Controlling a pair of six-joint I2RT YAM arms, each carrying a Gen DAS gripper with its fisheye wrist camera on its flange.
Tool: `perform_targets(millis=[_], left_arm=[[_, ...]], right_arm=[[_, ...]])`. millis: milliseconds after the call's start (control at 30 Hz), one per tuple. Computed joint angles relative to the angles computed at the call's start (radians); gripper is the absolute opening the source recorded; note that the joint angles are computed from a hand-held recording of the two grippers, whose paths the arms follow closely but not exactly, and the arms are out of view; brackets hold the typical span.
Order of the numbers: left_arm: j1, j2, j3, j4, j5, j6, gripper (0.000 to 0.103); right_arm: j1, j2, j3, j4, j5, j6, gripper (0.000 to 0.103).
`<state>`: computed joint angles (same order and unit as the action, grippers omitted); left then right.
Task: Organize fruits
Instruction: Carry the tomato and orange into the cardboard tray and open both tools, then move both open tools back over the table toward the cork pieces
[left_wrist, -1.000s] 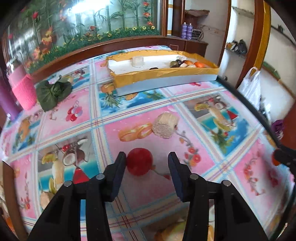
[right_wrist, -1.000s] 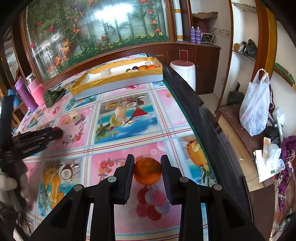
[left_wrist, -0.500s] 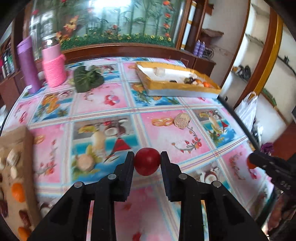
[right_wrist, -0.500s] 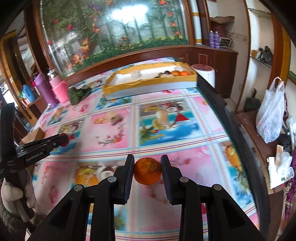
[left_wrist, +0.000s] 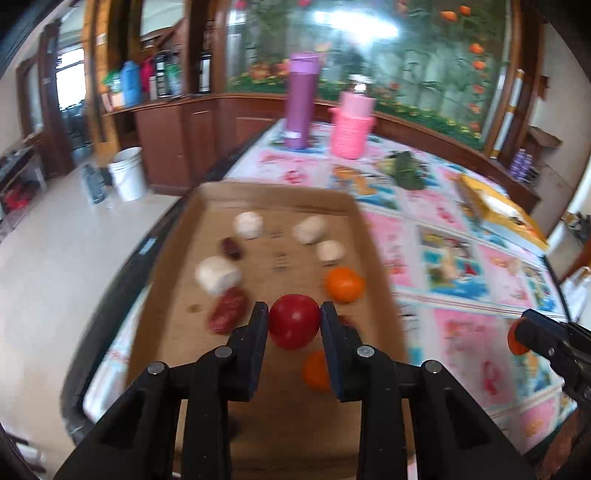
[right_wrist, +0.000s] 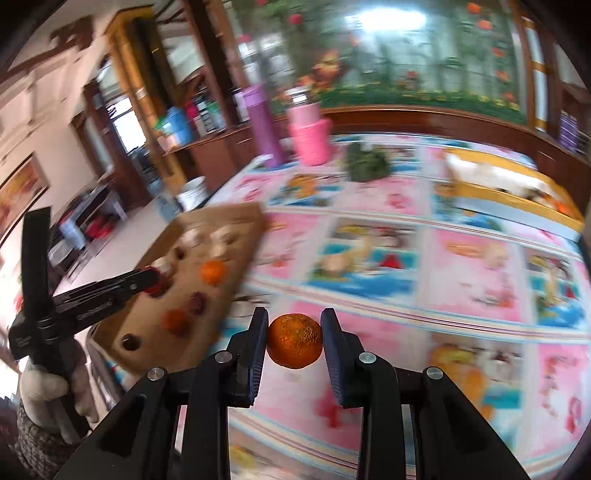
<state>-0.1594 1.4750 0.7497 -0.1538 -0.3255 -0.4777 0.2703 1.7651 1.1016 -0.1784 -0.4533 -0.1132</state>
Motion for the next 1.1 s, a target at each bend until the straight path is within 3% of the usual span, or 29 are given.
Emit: perform_targets(millis=[300, 567, 667, 833, 900, 967, 1100], left_arm=[[0.158, 0.023, -0.070, 0.041, 0.069, 0.015, 0.028], [0.200, 0.006, -0.112, 0.102, 0.139, 0.008, 0.029], [0.202, -0.013, -0.124, 0.108, 0.155, -0.005, 0.037], [0.195, -0.089, -0.150, 0.097, 0.144, -0.025, 0.047], [0.191, -0.124, -0.157, 0.083, 0.136, -0.032, 0.049], [0.175, -0.156, -0.161, 0.070, 0.121, -0.040, 0.051], [0.108, -0.191, -0.151, 0.040, 0.066, -0.047, 0.055]], right_arm=[[0.311, 0.142, 0.081, -0.004, 0.077, 0.005, 0.032], [0.357, 0.249, 0.155, -0.039, 0.131, 0.003, 0.033], [0.376, 0.262, 0.165, -0.032, 0.146, 0.003, 0.034], [0.394, 0.245, 0.141, -0.001, 0.170, 0.000, 0.035], [0.384, 0.218, 0.123, 0.011, 0.150, 0.010, 0.039], [0.366, 0.172, 0.085, 0.036, 0.136, 0.020, 0.050], [0.311, 0.071, -0.012, 0.097, 0.112, 0.065, 0.056]])
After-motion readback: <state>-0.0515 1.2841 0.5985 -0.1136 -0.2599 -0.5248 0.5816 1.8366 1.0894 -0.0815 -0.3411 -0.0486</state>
